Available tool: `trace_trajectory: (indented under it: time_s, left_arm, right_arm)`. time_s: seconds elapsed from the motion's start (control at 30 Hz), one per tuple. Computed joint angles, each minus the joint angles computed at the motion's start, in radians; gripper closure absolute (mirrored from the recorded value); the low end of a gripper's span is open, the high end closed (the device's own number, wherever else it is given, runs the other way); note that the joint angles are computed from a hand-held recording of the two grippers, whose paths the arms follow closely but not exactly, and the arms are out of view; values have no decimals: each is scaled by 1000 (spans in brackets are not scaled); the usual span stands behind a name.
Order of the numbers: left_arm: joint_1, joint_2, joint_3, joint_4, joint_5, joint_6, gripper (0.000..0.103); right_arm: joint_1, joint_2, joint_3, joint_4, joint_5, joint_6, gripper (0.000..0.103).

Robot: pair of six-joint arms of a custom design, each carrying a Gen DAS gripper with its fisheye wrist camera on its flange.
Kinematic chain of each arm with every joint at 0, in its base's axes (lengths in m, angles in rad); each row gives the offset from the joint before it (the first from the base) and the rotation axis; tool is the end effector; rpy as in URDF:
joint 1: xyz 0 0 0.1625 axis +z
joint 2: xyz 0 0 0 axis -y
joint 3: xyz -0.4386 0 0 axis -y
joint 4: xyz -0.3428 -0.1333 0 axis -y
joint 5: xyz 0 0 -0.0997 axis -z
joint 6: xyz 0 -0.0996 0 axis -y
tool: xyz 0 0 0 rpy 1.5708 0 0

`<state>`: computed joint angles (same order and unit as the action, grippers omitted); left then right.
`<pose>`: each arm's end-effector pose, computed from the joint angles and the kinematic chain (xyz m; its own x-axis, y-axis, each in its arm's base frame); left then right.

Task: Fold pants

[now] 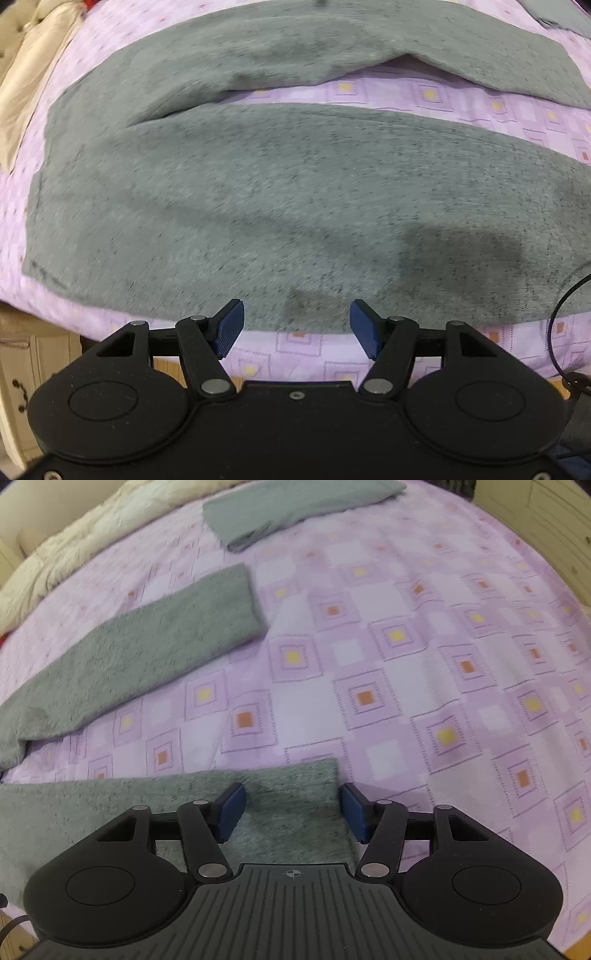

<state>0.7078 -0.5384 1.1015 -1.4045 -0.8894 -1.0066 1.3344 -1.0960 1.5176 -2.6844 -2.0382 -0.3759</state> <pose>-0.3962 -0.5970 0.0803 -0.5782 0.0519 -0.8143 0.1457 0.9885 -0.0405 -0.0655 -0.6495 0.4075 -0.8109 0.1797 0.5569 -0.1262 0.8757 -0.4662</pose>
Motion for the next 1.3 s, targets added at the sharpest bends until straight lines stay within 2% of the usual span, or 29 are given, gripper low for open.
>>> trace_trajectory:
  time_s: [0.03, 0.1, 0.13, 0.17, 0.23, 0.37, 0.4, 0.47, 0.5, 0.53, 0.7, 0.77, 0.97, 1.13, 1.23, 1.3]
  left_arm:
    - [-1, -6, 6, 4, 2, -15, 36]
    - [-3, 5, -15, 19, 4, -35, 36]
    - [-5, 6, -14, 20, 7, -42, 36]
    - [-7, 7, -19, 26, 13, -48, 36]
    - [-10, 14, -30, 26, 29, -48, 36]
    - [-14, 12, -36, 26, 50, -50, 36]
    - [-15, 9, -35, 26, 54, -55, 36]
    - [-17, 1, -30, 22, 57, -64, 36]
    - [-16, -3, -28, 20, 58, -66, 36]
    - [-17, -6, -26, 23, 61, -70, 36]
    - [-14, -16, -32, 47, 83, -81, 36]
    - [-8, -17, -41, 52, 92, -78, 36]
    - [23, -14, -89, 58, 129, -55, 36]
    - [60, -1, -146, 65, 149, -27, 36]
    - [84, 6, -185, 72, 156, -19, 36]
    - [99, 10, -208, 74, 163, -5, 36]
  right_arm:
    - [8, 2, -2, 1, -16, -17, 80]
    - [26, 10, 14, -77, -63, -101, 97]
    - [34, 21, 14, -123, -105, -134, 97]
    - [30, 24, 8, -128, -111, -128, 97]
    - [15, 20, -14, -71, -90, -42, 97]
    - [34, 19, 21, -154, -108, -96, 94]
    - [35, 12, 31, -169, -95, -84, 93]
    - [34, -4, 42, -182, -78, -63, 85]
    - [37, -8, 45, -199, -70, -64, 76]
    - [40, -11, 47, -213, -52, -72, 70]
    - [73, 18, -4, -214, 21, -173, 70]
    - [93, 47, -56, -156, 47, -224, 70]
    - [171, 197, -271, 41, 60, -419, 70]
    - [228, 357, -483, 172, 50, -632, 70]
    - [254, 488, -688, 304, 30, -716, 70]
    - [265, 571, -833, 413, 13, -737, 70]
